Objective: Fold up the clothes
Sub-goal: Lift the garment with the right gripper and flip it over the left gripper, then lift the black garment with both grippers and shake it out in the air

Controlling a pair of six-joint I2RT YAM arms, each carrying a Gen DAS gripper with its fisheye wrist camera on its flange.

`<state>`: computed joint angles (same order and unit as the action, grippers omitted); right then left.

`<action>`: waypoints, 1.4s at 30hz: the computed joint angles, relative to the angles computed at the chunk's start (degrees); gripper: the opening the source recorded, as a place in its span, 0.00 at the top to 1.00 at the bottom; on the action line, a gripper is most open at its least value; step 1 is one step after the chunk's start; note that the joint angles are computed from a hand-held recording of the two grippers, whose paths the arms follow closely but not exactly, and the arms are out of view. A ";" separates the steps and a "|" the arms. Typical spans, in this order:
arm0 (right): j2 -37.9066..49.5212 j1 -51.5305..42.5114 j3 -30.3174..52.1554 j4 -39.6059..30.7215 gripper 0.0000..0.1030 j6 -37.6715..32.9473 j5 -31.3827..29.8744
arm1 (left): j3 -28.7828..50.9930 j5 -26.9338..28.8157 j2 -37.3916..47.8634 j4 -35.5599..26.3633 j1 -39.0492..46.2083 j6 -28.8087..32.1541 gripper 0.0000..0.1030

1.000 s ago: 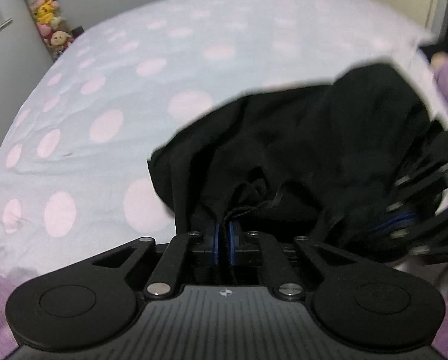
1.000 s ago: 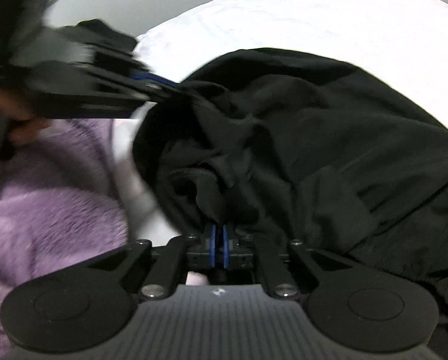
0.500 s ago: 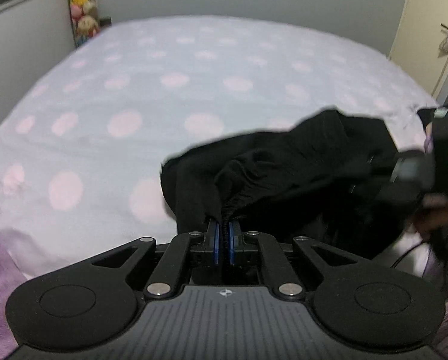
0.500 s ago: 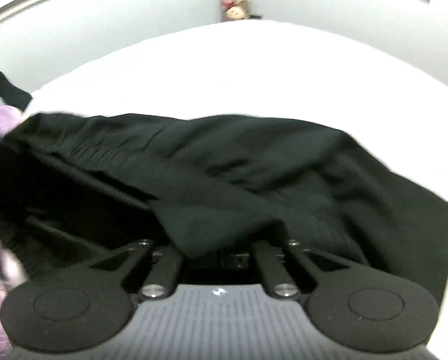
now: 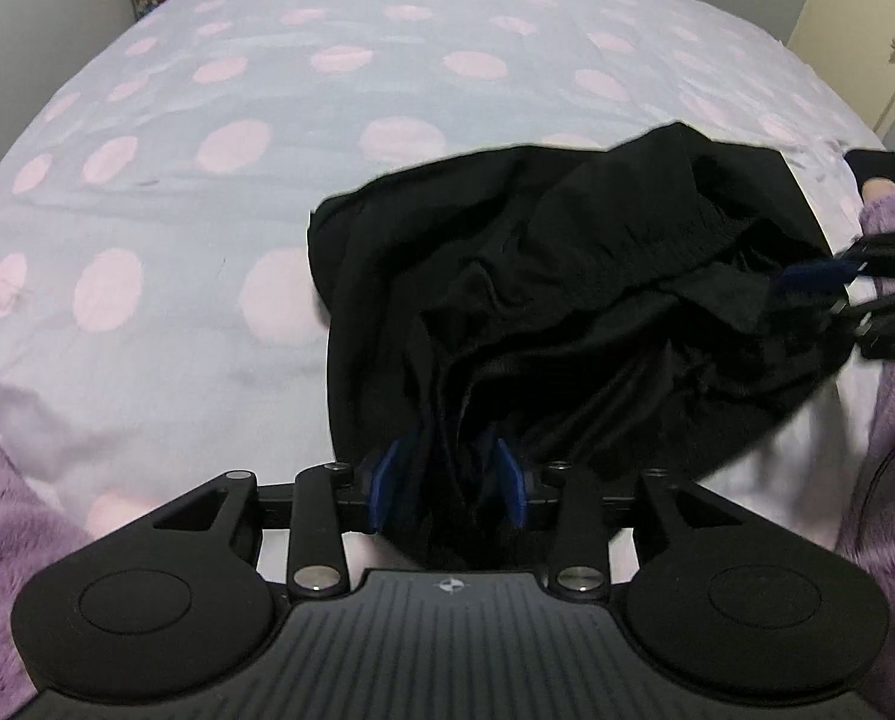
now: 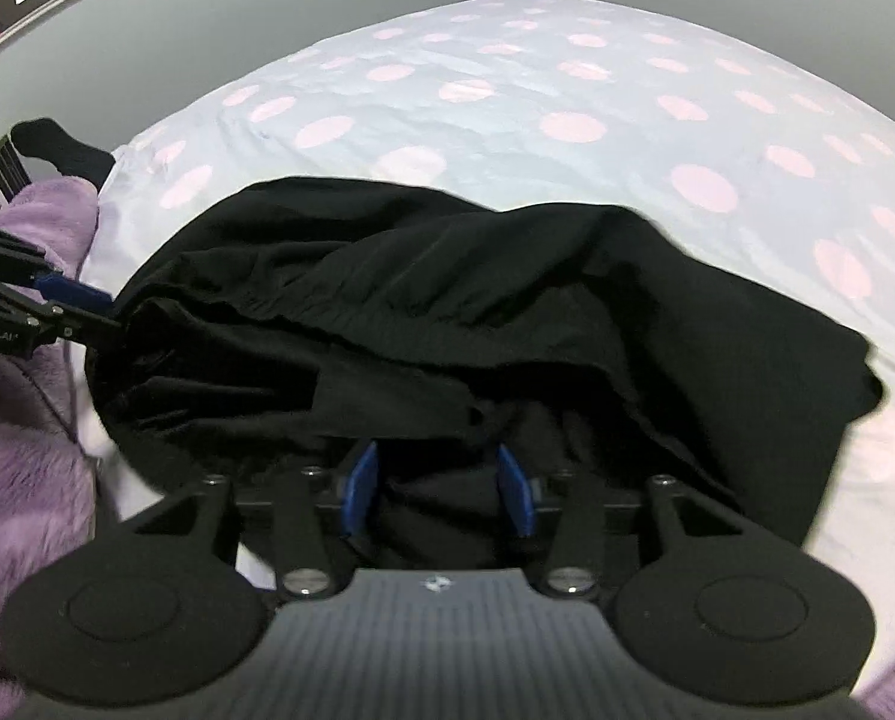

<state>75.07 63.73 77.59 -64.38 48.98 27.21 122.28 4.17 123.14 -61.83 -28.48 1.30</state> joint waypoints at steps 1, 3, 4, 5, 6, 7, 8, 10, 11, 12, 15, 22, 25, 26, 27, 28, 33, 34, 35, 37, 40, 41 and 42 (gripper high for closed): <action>-0.66 0.40 0.47 -2.19 0.53 1.09 1.35 | 0.17 -0.61 -0.02 -0.17 0.00 -0.52 0.68; -1.34 -0.05 1.15 -6.44 0.53 2.67 4.41 | 0.62 -2.05 -0.02 -0.45 -0.05 -1.88 0.76; -1.84 -0.33 1.20 -8.26 0.53 3.75 5.53 | 0.58 -2.28 -0.17 -0.08 0.09 -2.67 0.80; -2.49 -0.41 1.09 -9.99 0.53 5.22 6.42 | 1.05 -2.19 0.00 -0.04 0.26 -3.36 0.83; -3.12 -0.51 0.98 -11.74 0.53 6.72 7.27 | 1.47 -2.38 0.15 -0.07 0.29 -3.99 0.86; -3.72 -0.73 0.60 -12.76 0.53 8.16 7.66 | 1.84 -2.96 0.28 -0.19 0.10 -4.20 0.91; -4.32 -1.04 0.00 -13.20 0.53 9.54 7.71 | 1.93 -3.75 0.19 -0.16 -0.31 -3.87 0.93; -5.30 -1.24 -1.13 -13.07 0.53 11.09 7.61 | 2.44 -3.69 0.09 -0.65 -1.12 -2.83 0.95; -5.76 -1.28 -1.68 -12.87 0.53 11.70 7.53 | 3.49 -3.30 0.53 -1.68 -1.51 -2.65 0.95; -5.93 -1.22 -2.10 -12.56 0.53 12.10 7.46 | 4.38 -3.56 1.05 -2.54 -1.89 -2.67 0.95; -6.05 -1.16 -3.23 -11.10 0.53 12.24 7.01 | 5.93 -4.81 2.59 -4.25 -2.60 -3.19 0.95; -7.13 -1.17 -3.23 -12.83 0.53 13.07 7.58 | 6.17 -5.57 4.76 -5.10 -2.34 -4.32 0.95; -7.63 -1.30 -2.75 -14.71 0.53 13.51 8.02 | 8.07 -5.82 6.64 -5.97 -2.05 -4.82 0.95; -7.68 -1.47 -2.69 -15.15 0.53 13.47 8.06 | 8.70 -5.91 7.27 -6.27 -1.99 -4.97 0.95; -7.76 -1.70 -2.69 -15.50 0.53 13.30 8.01 | 9.46 -6.00 7.87 -6.75 -2.00 -5.17 0.95; -7.93 -2.10 -2.87 -15.46 0.53 12.80 7.84 | 10.19 -5.95 8.48 -7.12 -1.99 -5.19 0.95; -8.76 -6.12 -5.54 -11.49 0.60 7.74 5.35 | 12.05 -5.62 10.52 -8.52 -1.91 -5.74 0.95; -8.99 -7.30 -6.47 -10.00 0.62 6.36 4.41 | 12.47 -5.53 10.96 -8.73 -1.83 -5.89 0.95; -9.07 -8.38 -7.39 -8.71 0.67 5.09 3.58 | 12.84 -5.37 11.35 -8.87 -1.71 -6.03 0.95; -8.97 -10.37 -9.21 -6.44 0.85 2.75 2.08 | 12.66 -5.16 11.41 -8.55 -1.50 -6.42 0.95; -9.04 -10.70 -9.61 -6.29 0.93 3.21 2.35 | 7.65 -5.60 7.85 -4.45 -1.22 -7.42 0.97; -9.16 -9.94 -8.91 -7.26 0.94 4.11 3.62 | 6.12 -5.84 6.50 -3.22 -1.16 -7.50 0.97; -9.21 -9.21 -7.76 -8.59 0.94 4.89 5.06 | 5.11 -6.17 5.21 -2.30 -1.06 -7.60 0.97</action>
<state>65.85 54.52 69.83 -72.97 53.87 32.27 127.38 -2.00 128.35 -64.13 -29.55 -6.29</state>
